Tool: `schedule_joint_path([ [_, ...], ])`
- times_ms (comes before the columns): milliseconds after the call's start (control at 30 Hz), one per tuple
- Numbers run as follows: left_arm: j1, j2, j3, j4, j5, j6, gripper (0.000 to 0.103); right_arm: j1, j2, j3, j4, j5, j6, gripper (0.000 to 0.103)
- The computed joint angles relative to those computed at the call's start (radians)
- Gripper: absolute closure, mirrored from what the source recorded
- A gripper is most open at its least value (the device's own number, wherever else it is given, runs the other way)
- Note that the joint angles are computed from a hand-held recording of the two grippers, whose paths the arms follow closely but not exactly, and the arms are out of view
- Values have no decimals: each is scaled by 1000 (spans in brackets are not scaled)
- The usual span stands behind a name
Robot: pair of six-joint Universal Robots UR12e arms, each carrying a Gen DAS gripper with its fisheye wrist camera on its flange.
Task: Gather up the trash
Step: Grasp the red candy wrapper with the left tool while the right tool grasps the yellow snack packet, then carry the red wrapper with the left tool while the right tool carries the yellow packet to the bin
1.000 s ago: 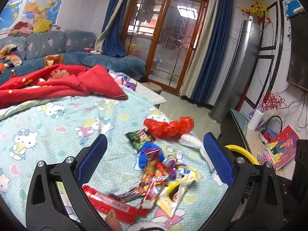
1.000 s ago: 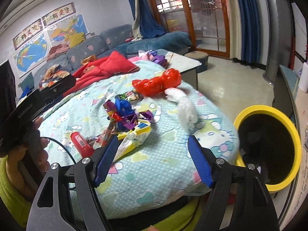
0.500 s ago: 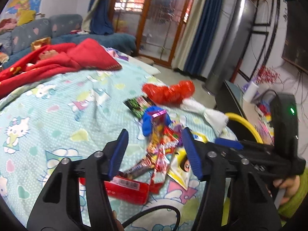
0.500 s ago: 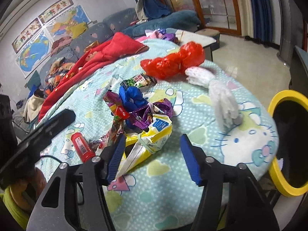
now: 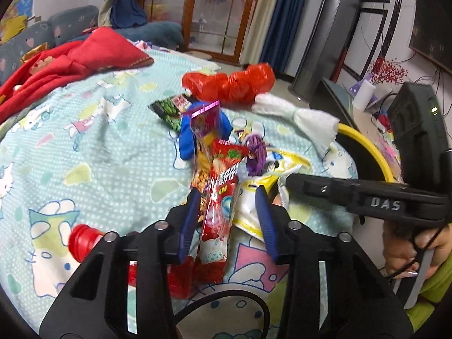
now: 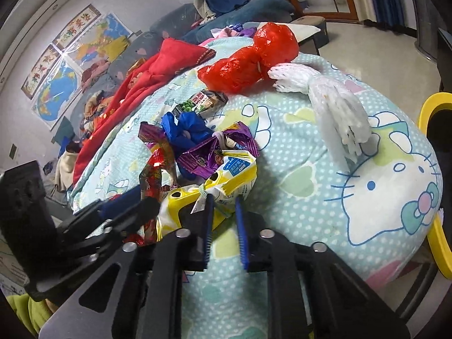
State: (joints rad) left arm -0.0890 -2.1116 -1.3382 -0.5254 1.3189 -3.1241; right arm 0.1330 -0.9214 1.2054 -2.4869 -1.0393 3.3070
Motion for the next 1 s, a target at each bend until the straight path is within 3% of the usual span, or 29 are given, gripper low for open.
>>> schedule_joint_path([
  [67, -1, -1, 0, -5, 0, -3, 74, 1, -2, 4, -3, -1, -5, 93],
  [167, -1, 0, -3, 4, 1, -5, 85, 6, -4, 6, -11, -17, -16, 95],
  [367, 7, 6, -14, 26, -17, -33, 91, 14, -18, 24, -41, -65, -40, 96],
  [1000, 9, 36, -33, 191, -97, -91, 95, -3, -73, 77, -201, -159, -53, 98],
])
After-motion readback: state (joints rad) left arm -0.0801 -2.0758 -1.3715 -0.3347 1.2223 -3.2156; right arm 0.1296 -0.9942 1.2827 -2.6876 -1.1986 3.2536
